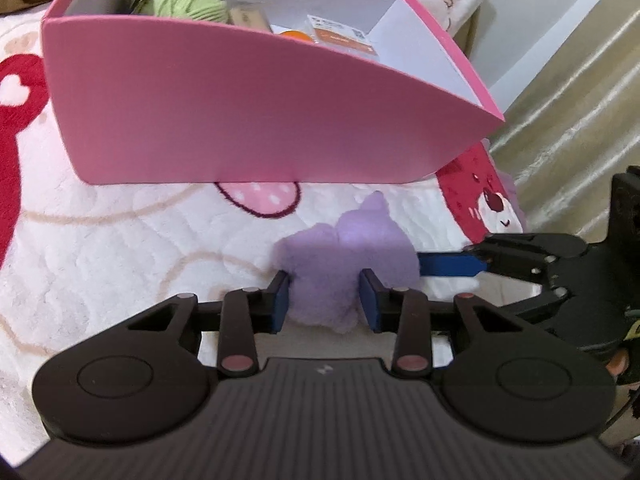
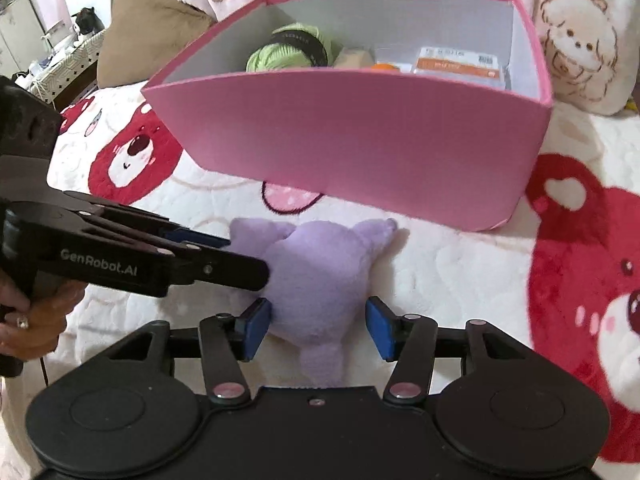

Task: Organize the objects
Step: 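Lower the left gripper onto the purple plush toy and close, then lift the plush toy with the left gripper over the pink box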

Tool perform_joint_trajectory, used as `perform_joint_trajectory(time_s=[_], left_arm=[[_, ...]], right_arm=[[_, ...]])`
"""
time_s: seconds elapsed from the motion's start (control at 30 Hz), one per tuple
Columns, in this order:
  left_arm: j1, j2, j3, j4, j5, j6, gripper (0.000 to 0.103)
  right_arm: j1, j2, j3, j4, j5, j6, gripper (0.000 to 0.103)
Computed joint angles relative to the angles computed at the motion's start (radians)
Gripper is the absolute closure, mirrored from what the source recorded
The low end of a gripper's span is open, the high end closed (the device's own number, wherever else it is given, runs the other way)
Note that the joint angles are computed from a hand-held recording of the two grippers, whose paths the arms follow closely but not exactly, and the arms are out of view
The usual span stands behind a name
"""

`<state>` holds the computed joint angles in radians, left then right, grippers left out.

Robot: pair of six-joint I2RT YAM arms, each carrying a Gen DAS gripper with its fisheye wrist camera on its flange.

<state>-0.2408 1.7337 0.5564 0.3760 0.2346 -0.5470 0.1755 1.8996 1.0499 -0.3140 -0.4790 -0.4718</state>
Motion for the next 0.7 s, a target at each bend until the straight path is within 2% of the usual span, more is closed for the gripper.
perform_joint_trajectory(time_s=[0.13,0.27,0.63,0.7], left_arm=[[-0.016,-0.023,0.003,-0.025,-0.021,0.005,0.067],[-0.026,-0.082,-0.011,-0.091,-0.011,0.008,0.068],[-0.141,-0.371,0.004,-0.434,-0.113,0.014,0.068],[-0.183,-0.432,0.013,-0.5,-0.162,0.042,0.068]], right_arm=[[0.038,-0.022,-0.044,0.055,0.039,-0.006,0.035],[0.04,-0.075,-0.077,0.049,0.036,-0.015,0.031],[0.062,-0.342,-0.2,-0.049,0.055,-0.032,0.029],[0.065,-0.396,-0.208,-0.082,0.064,-0.046,0.029]])
